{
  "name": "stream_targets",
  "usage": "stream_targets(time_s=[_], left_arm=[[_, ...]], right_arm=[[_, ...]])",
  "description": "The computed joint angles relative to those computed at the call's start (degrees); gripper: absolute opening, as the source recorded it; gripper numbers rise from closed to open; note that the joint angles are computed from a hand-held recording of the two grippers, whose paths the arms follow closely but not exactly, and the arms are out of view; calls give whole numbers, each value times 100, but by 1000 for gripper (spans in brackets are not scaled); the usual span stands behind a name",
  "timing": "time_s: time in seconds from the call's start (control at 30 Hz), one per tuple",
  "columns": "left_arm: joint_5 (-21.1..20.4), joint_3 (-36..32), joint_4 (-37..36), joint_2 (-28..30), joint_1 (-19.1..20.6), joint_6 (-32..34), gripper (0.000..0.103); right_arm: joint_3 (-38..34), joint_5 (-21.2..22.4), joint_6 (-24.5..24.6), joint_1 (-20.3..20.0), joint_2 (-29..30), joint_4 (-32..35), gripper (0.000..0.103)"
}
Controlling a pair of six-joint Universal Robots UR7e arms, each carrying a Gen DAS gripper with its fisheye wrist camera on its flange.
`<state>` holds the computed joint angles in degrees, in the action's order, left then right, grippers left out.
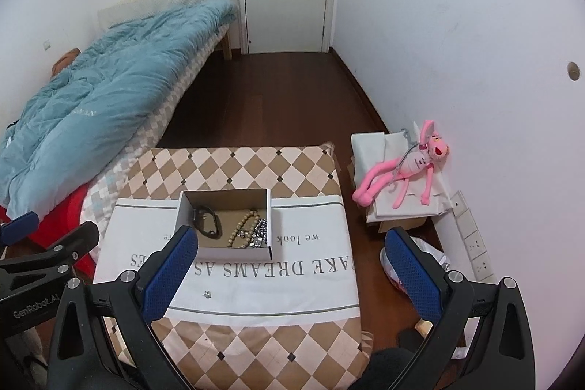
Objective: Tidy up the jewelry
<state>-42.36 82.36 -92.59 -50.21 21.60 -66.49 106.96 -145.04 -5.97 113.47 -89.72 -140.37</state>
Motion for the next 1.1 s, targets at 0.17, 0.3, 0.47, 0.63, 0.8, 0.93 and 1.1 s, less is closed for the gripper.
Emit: stream_targets(time_s=[0.17,0.3,0.47,0.63,0.8,0.93,1.1], left_arm=[[-103,-158,-18,96,155,109,103],[-200,-335,122,194,243,157,103],[-339,-427,75,238,311,227,103],[-305,-472,104,262,299,228,103],[-276,-469,145,257,304,198,103],[-270,-463,169,253,304,172,103],[-267,-411,223,216,309,113,103]], right_arm=[[-272,20,99,-171,229,307,103],[-477,84,214,-263,345,658,103],[-635,110,270,-269,425,982,103],[-705,114,289,-249,467,1170,103],[-742,144,362,-263,468,1298,103],[-747,153,368,-260,472,1346,103],[-774,198,361,-258,493,1404,103]])
